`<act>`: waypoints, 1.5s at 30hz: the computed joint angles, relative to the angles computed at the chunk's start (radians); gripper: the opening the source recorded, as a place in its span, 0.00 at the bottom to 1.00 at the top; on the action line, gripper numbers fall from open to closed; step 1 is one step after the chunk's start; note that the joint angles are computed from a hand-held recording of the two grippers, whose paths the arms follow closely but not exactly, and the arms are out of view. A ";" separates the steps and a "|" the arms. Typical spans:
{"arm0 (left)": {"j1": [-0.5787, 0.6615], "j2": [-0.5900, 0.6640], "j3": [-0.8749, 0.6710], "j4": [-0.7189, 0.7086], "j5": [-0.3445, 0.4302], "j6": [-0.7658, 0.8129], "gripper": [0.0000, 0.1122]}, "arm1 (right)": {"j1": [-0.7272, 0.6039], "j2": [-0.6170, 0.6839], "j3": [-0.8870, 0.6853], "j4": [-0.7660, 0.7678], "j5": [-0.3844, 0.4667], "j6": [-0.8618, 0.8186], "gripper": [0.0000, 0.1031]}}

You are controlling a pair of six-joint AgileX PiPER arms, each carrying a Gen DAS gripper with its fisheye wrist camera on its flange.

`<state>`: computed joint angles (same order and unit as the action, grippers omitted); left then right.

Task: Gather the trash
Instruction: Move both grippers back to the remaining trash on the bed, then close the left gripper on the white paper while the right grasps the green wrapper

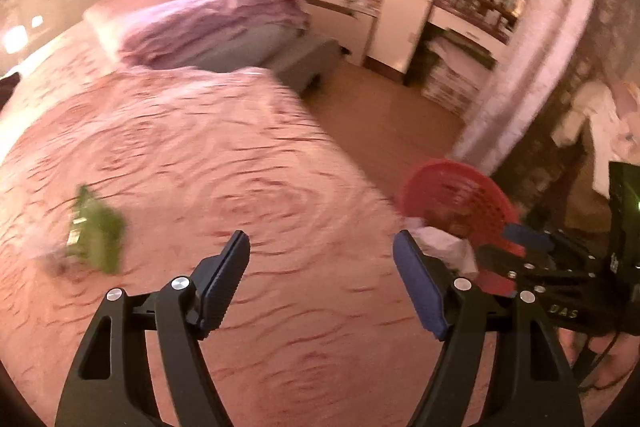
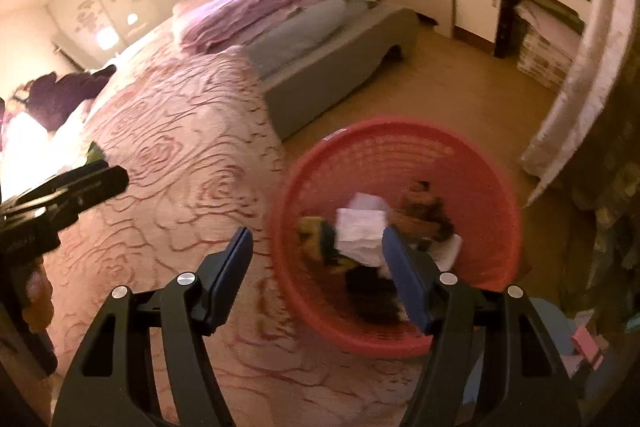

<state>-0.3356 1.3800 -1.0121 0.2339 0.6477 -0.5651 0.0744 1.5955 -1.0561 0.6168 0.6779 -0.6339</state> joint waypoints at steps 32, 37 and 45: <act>0.701 -0.147 0.199 -0.264 -0.073 0.391 0.28 | 0.336 0.042 -0.104 -0.165 -0.004 0.201 0.64; 0.731 -0.224 0.256 -0.249 -0.055 0.399 0.28 | 0.443 0.097 -0.182 -0.213 -0.018 0.259 0.64; 0.809 -0.335 0.329 -0.319 0.000 0.510 0.28 | 0.586 0.219 -0.341 -0.282 -0.044 0.311 0.64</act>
<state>0.4730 1.0448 -0.6832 -0.0850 0.6472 -0.0555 0.6600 1.8144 -1.3971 0.3346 0.6343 -0.3231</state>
